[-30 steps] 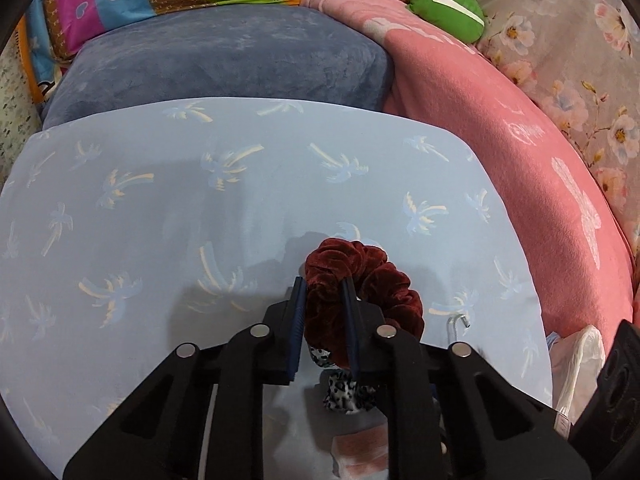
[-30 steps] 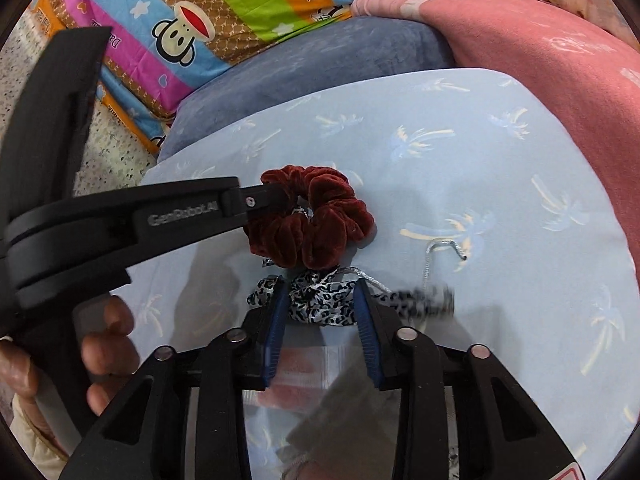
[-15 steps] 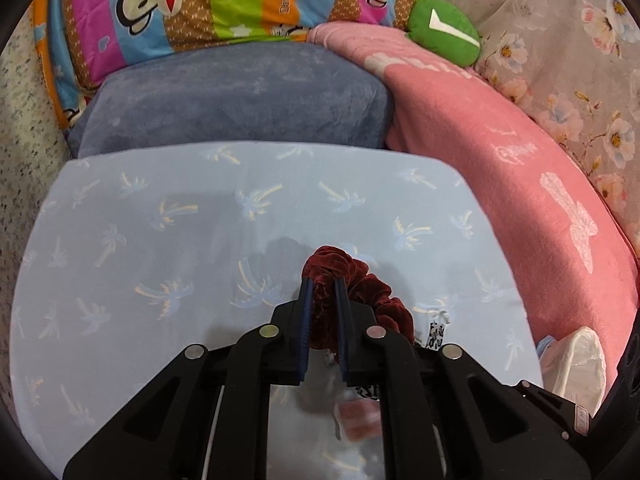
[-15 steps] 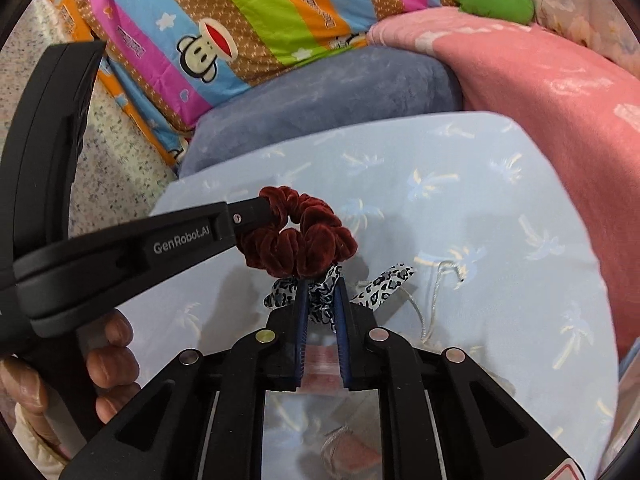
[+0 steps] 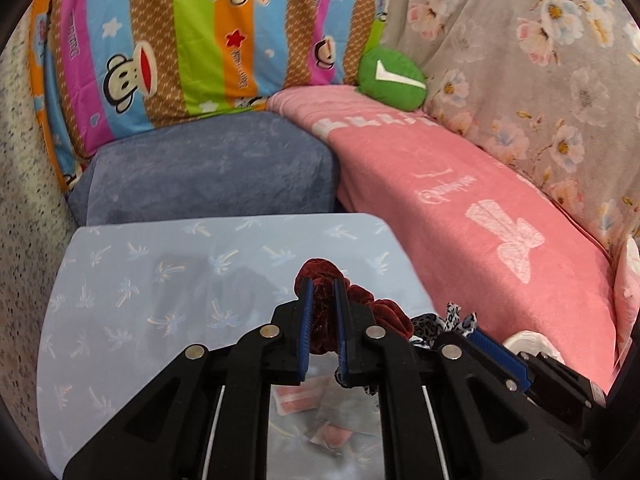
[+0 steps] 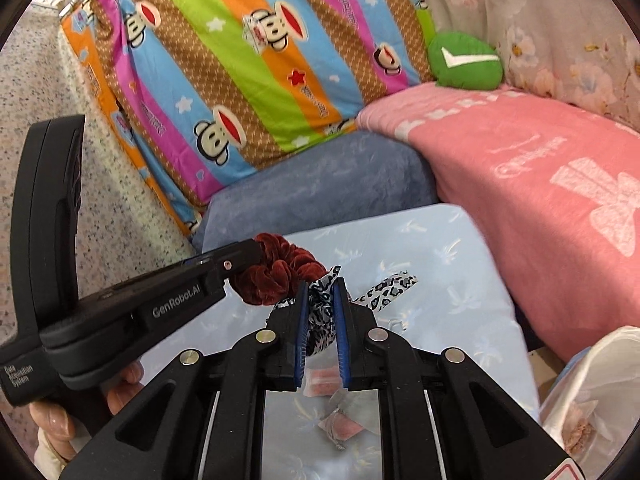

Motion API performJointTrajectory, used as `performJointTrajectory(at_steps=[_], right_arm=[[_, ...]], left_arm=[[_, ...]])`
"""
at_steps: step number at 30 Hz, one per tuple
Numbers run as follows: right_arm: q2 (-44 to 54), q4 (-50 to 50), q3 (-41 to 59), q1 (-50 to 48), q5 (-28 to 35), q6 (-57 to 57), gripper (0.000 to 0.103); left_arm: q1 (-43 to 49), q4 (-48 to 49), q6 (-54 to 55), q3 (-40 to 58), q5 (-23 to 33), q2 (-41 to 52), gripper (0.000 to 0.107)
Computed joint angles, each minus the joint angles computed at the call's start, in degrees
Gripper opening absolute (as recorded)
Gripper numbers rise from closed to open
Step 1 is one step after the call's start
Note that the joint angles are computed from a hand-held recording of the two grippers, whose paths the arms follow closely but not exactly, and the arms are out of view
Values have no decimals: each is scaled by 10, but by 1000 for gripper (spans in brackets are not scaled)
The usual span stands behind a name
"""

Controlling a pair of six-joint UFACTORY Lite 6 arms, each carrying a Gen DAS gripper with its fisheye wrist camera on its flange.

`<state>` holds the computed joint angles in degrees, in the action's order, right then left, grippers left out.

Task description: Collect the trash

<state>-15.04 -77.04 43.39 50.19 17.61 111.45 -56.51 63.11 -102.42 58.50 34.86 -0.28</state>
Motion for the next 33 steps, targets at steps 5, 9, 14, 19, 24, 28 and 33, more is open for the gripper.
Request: performJointTrajectory(at_steps=[5,9,14,19,24,28,33], right_arm=[[-120,109,-43,22,63,-108,11],[-209,171,-72,31,115,-175,11],[-319,224,-112,47,187,-227,11],[-430,275,-159,53,251,-274,11],[-504,353,-214,-6,237,-345,11],[-506,441,-255,-92,162,-434,11],[-448,478,-280,-136,75,-465,11]], left_arm=[[-56,-2,3,41,42,13,6],[-99,-2,6,87,67,39,6],[-134,-10,13,135,73,76,5],[-139,-30,-2,118,39,86,6],[-128,-37,-39,57,10,95,40],[-114,-16,-93,9,-6,107,62],[-58,-8,-122,-22,-75,142,61]])
